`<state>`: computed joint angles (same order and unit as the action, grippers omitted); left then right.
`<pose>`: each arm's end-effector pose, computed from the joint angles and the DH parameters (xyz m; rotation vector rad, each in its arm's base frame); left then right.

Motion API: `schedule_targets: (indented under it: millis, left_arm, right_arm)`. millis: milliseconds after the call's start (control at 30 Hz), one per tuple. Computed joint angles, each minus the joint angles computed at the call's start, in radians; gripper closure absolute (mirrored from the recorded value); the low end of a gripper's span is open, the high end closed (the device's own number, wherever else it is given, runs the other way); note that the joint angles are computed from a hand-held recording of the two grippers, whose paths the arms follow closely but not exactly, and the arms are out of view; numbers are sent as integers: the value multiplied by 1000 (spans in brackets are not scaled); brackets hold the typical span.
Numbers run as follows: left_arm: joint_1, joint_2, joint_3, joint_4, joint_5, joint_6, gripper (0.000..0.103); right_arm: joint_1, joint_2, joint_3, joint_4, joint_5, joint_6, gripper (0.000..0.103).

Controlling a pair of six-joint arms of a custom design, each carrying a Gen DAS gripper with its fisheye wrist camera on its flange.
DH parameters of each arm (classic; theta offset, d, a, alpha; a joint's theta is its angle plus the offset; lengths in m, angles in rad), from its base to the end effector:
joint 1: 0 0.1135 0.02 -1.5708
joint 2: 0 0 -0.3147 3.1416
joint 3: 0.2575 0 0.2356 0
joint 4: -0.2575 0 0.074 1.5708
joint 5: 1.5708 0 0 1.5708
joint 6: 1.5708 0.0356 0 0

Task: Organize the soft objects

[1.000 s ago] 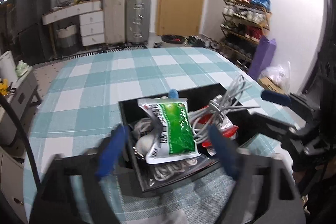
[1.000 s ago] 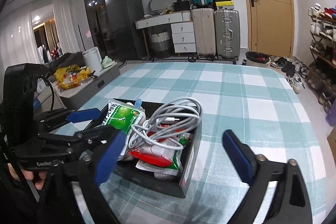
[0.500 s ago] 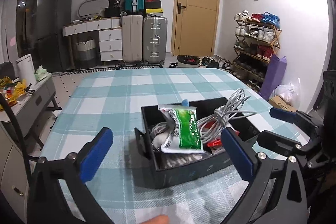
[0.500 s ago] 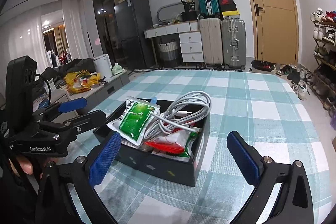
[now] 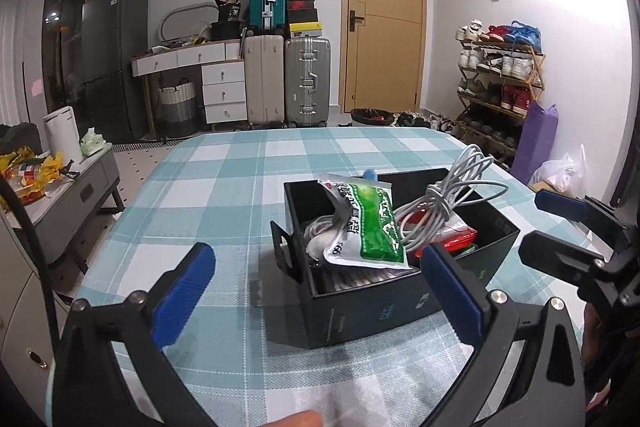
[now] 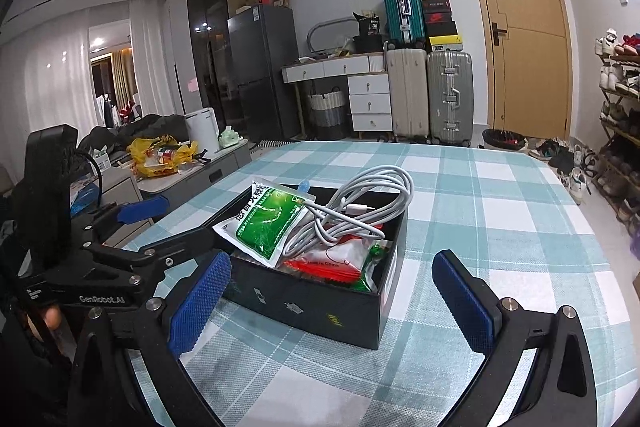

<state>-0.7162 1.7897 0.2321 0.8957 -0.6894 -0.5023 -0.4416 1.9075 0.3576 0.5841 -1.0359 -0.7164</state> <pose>0.1894 -0.1348 0.1313 -0.1376 2.0605 0.0302 0.2311 -0.0754 0.1082 -0.6349 1.9592 0.6209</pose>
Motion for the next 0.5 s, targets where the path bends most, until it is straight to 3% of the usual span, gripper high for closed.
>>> schedule_targets:
  millis: [167, 500]
  left_arm:
    - [9, 39, -33, 103, -15, 6, 0]
    - [9, 53, -53, 160, -22, 8, 0]
  right_arm:
    - [-9, 19, -10, 38, -24, -1, 1]
    - [-5, 24, -31, 74, -31, -23, 1]
